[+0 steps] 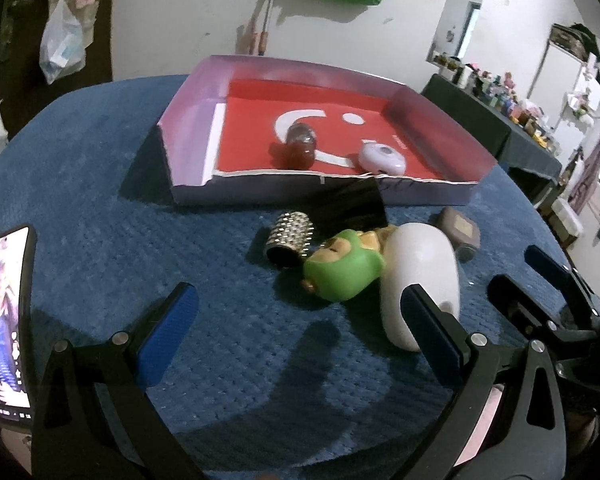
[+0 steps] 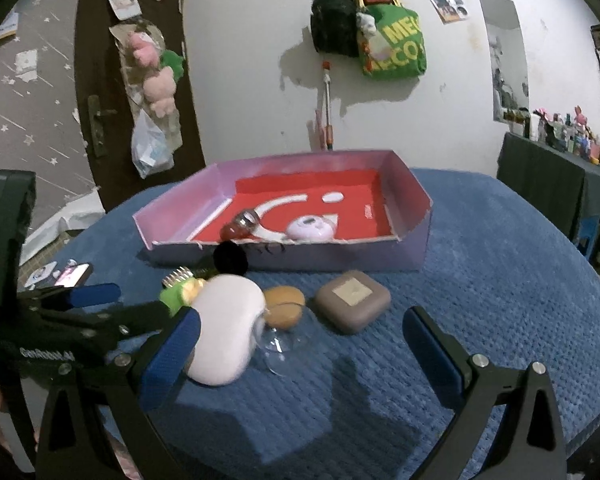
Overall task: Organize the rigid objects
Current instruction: 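Open both tools and withdraw them from the box back toward the objects, then grasp the white oval object with left tool while right tool grasps the clear cup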
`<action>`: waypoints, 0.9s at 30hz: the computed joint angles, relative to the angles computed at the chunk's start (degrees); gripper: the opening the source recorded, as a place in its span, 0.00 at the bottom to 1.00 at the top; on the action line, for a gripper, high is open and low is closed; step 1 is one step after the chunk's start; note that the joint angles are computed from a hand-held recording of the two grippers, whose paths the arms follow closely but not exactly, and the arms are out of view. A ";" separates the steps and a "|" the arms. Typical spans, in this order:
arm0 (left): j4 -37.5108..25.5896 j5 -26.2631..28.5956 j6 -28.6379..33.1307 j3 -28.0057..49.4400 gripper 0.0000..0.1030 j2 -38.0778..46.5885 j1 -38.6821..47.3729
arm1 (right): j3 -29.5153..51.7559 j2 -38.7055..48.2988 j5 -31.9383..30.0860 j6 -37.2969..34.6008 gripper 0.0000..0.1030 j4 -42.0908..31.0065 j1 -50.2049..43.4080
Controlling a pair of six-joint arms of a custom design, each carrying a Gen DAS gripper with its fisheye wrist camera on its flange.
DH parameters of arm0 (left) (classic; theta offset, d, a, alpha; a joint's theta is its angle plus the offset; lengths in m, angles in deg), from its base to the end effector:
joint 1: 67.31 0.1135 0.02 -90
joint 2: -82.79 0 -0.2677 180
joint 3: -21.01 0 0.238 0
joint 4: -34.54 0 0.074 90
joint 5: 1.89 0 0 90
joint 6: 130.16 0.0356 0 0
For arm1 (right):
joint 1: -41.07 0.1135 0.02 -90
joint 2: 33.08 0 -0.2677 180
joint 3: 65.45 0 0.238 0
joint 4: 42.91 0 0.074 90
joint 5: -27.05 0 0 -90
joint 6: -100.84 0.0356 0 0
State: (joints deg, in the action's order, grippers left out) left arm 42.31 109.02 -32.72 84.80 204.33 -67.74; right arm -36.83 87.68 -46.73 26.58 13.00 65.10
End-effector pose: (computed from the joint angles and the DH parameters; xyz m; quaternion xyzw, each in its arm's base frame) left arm 0.3559 -0.0154 0.0582 0.1254 0.9176 -0.1496 0.3463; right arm 0.2189 0.0867 0.0418 -0.0002 0.8853 0.0339 0.4638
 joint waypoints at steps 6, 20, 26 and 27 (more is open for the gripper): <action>0.61 -0.61 -0.23 0.16 1.00 0.72 -0.43 | 0.84 0.50 1.67 -0.16 1.00 -2.33 0.10; 2.06 3.64 2.29 -3.45 0.94 -1.07 -1.14 | 1.95 1.78 2.46 -0.01 0.98 -3.99 -0.44; 1.85 5.00 3.80 -4.65 0.94 -1.37 -2.82 | 3.41 2.75 -0.92 -0.26 0.95 -4.39 -2.70; 1.74 4.82 3.77 -4.49 0.93 -1.20 -3.08 | 3.57 2.63 -2.30 -0.31 0.95 -4.56 -3.26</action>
